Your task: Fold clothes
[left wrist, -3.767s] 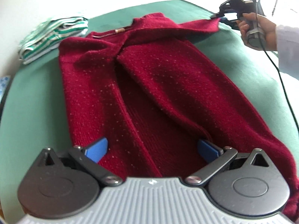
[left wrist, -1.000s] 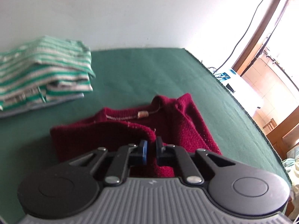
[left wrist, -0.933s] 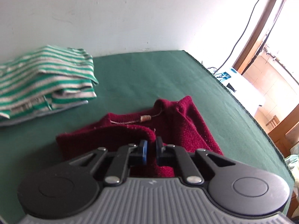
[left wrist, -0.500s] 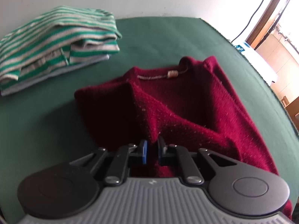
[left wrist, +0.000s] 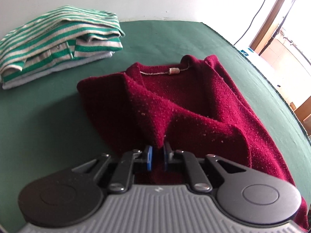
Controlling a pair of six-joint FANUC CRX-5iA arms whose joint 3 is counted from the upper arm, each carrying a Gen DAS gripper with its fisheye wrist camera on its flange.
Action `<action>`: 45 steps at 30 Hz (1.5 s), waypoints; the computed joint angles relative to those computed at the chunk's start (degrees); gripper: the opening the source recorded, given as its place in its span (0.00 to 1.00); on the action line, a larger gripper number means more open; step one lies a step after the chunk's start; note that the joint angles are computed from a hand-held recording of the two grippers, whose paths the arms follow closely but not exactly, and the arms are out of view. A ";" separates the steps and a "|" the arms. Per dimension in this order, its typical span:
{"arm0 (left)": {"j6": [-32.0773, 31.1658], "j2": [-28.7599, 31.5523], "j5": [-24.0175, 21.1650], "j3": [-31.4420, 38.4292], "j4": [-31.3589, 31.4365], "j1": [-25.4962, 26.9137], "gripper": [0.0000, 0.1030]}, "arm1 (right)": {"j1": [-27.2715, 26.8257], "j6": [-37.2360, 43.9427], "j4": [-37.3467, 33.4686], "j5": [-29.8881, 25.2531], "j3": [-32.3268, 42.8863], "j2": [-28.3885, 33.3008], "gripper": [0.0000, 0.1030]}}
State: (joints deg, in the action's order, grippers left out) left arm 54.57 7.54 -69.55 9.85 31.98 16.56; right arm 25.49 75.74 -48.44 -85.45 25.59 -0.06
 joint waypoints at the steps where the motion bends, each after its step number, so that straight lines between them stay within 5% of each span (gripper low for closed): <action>1: -0.49 -0.01 -0.15 0.00 0.12 0.06 0.24 | 0.33 -0.30 0.66 -0.29 0.22 -0.05 0.18; 2: -1.02 0.08 -0.46 0.00 0.62 0.24 0.39 | 0.68 -0.62 1.33 -0.59 0.47 -0.08 0.19; 4: -1.51 0.06 -0.61 -0.11 1.06 0.41 0.52 | 0.55 -1.47 1.61 -1.17 1.49 -0.09 0.28; 6: -1.65 -0.10 -0.44 -0.29 1.15 0.44 0.54 | -0.13 -0.79 1.26 -2.07 2.61 -0.41 0.45; 9: -1.54 -0.28 -0.12 -0.43 1.17 0.41 0.55 | -0.52 0.29 1.85 -2.31 3.89 -1.17 0.47; 14: 1.26 0.43 -0.12 0.04 1.92 0.55 0.63 | 5.10 1.97 9.22 6.21 2.63 -2.54 0.55; 19: 1.75 -0.19 1.28 0.38 -0.81 -0.64 0.62 | 16.05 1.44 24.52 2.86 3.97 1.41 0.51; 21: 1.70 -0.95 2.97 -0.10 -2.78 -1.28 0.52 | 18.41 2.98 28.10 4.14 1.68 0.58 0.37; 22: 1.66 -1.24 3.60 -0.29 -3.53 -1.50 0.39 | 19.98 3.43 31.05 5.62 0.16 -0.21 0.16; 23: 1.21 -1.27 3.44 -0.50 -2.88 -1.29 0.30 | 20.34 3.45 32.30 5.35 0.19 -0.13 0.05; 27: 0.59 -1.44 2.83 -1.33 0.38 -0.35 0.26 | 17.87 4.01 29.87 1.24 3.41 0.48 0.05; 33: 0.13 -1.97 4.43 -2.02 -1.54 -0.97 0.43 | 19.02 1.59 32.70 -1.98 4.08 1.23 0.05; 35: -0.60 -2.75 4.79 -2.30 -1.52 -0.41 0.51 | 17.97 0.92 30.21 -3.89 5.95 2.18 0.14; 38: -2.02 -5.82 8.51 -4.20 -1.84 0.98 0.52 | 17.20 0.22 30.47 -1.98 7.00 1.51 0.37; 42: -4.00 -8.74 12.68 -6.63 1.14 2.27 0.48 | 14.25 -0.39 26.37 4.35 7.05 0.13 0.38; 45: -5.31 -7.61 12.46 -6.19 2.38 0.48 0.36 | 12.33 -0.43 19.77 7.36 7.21 1.99 0.38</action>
State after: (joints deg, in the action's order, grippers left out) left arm 49.27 -0.07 -57.09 3.67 34.36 17.04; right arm 37.81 75.31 -28.67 -78.09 32.80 1.93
